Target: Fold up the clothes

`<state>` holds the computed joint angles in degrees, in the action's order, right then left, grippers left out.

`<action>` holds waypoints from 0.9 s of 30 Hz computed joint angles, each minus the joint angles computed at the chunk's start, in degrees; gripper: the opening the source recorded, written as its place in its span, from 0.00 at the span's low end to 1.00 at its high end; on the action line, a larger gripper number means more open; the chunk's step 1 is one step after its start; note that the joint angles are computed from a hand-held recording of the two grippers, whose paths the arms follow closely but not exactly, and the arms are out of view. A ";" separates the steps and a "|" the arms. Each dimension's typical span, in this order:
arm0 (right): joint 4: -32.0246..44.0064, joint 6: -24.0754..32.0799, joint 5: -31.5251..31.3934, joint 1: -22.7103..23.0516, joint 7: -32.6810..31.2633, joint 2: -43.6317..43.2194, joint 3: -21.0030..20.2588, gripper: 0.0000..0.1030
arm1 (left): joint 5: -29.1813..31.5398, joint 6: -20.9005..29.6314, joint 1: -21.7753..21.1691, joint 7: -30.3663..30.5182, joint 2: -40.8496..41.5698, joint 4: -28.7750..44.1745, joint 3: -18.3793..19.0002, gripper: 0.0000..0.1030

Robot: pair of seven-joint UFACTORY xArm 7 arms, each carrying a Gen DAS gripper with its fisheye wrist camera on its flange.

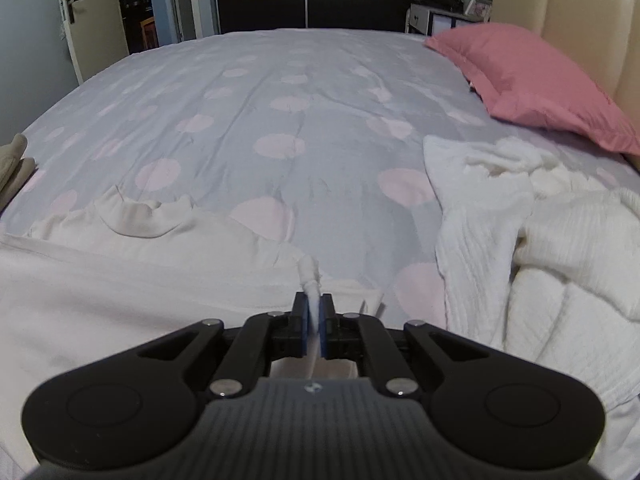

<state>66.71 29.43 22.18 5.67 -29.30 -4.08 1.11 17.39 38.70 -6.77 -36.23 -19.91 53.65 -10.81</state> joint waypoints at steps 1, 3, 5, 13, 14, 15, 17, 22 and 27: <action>-0.12 -0.32 0.36 0.05 -0.24 -0.39 0.00 0.06 | 0.96 -0.16 0.22 -0.26 -0.36 0.06 -0.40 0.03; -0.28 -0.98 0.90 0.23 -0.46 -1.13 -0.04 0.06 | 2.27 -0.57 0.69 -1.33 -1.29 0.13 -0.96 0.03; -0.23 -1.83 0.88 0.41 0.18 -1.74 -0.03 0.06 | 4.49 -1.41 1.64 -2.79 -1.85 0.51 -1.88 0.03; 4.62 -6.89 -3.89 0.50 6.66 1.66 0.67 0.06 | 13.00 -5.20 4.91 -8.49 1.22 4.67 -3.86 0.03; 5.46 -7.05 -4.78 0.44 7.67 2.62 0.85 0.06 | 14.17 -5.26 5.13 -9.18 2.42 5.50 -4.06 0.03; 6.32 -7.19 -5.70 0.38 8.71 3.58 1.04 0.06 | 15.51 -5.21 5.25 -9.93 3.68 6.40 -4.20 0.03; 7.89 -7.40 -7.76 0.27 10.93 5.51 1.37 0.06 | 17.02 -4.86 4.81 -11.49 5.74 7.62 -3.85 0.03; 10.30 -7.57 -13.07 0.15 15.92 9.88 1.84 0.06 | 19.60 -4.60 2.85 -14.52 8.77 8.11 -1.75 0.03; 10.82 -8.58 -15.05 -0.03 17.27 11.91 2.29 0.06 | 20.37 -4.79 1.18 -14.39 9.82 7.84 -0.11 0.03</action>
